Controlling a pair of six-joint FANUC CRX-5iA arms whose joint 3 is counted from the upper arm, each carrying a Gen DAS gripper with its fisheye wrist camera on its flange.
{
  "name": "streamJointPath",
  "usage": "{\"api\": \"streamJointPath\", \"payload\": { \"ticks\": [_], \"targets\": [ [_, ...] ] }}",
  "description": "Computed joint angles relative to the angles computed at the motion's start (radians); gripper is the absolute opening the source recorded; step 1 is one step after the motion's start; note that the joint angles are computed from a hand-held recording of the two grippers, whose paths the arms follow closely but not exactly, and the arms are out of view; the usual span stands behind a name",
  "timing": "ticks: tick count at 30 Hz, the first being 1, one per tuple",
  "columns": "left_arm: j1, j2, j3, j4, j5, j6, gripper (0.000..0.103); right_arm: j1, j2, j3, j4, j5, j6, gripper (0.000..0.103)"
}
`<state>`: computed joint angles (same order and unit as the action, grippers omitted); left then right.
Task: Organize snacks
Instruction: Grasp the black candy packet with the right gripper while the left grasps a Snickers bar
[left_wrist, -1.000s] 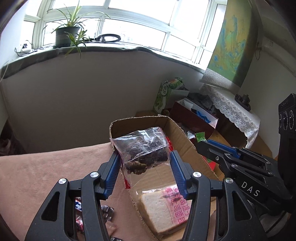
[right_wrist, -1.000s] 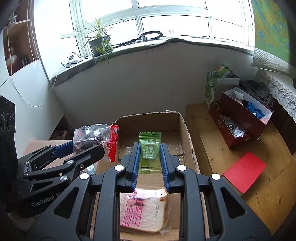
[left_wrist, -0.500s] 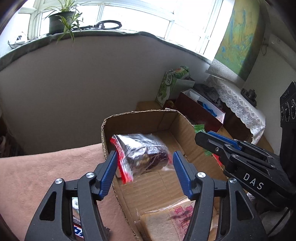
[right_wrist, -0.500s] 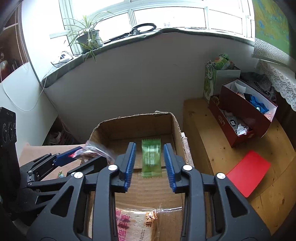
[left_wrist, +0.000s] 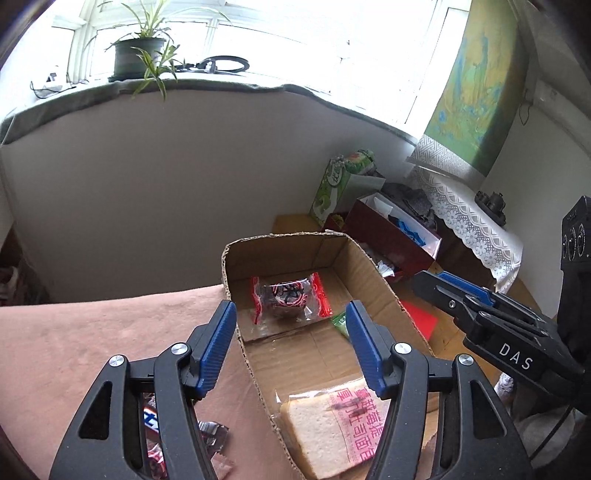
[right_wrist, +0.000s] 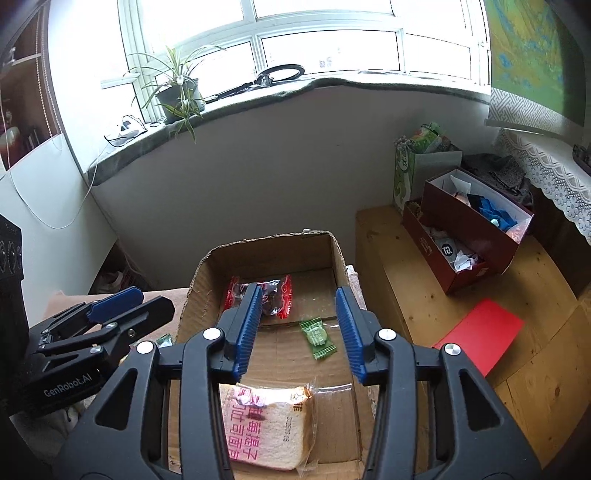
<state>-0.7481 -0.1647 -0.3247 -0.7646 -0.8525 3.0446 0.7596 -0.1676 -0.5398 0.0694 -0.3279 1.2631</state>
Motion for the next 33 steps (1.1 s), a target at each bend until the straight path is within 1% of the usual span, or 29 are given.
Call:
{"api": "streamJointPath", "payload": {
  "ticks": [8,12,16,20,22,25,27,31,33],
  "targets": [
    [-0.146,-0.099,-0.02,-0.085,-0.155,0.108,0.061,0.082,-0.188,-0.149,0.171,0.003,-0.205,0.043],
    [-0.232,-0.142,-0.041,-0.123,-0.244,0.181,0.061,0.147,-0.279,-0.227,0.245,-0.014,-0.3,0.043],
    [-0.311,-0.183,-0.077,-0.14,-0.329,0.251,0.061,0.226,-0.37,-0.326,0.369,-0.032,-0.455,0.043],
    [-0.377,-0.22,-0.128,-0.141,-0.401,0.351,0.061,0.294,-0.441,-0.394,0.387,-0.055,-0.532,0.044],
    [-0.403,-0.24,-0.159,-0.132,-0.424,0.399,0.061,0.329,-0.471,-0.43,0.407,-0.065,-0.581,0.044],
    [-0.425,-0.264,-0.204,-0.115,-0.432,0.465,0.061,0.375,-0.488,-0.464,0.414,-0.082,-0.625,0.044],
    [-0.425,-0.266,-0.225,-0.097,-0.427,0.48,0.061,0.405,-0.49,-0.478,0.393,-0.087,-0.628,0.044],
    [-0.406,-0.263,-0.257,-0.061,-0.399,0.459,0.061,0.46,-0.464,-0.497,0.395,-0.099,-0.663,0.044],
    [-0.381,-0.273,-0.281,-0.045,-0.361,0.452,0.061,0.478,-0.445,-0.5,0.388,-0.094,-0.668,0.044]
  ]
}}
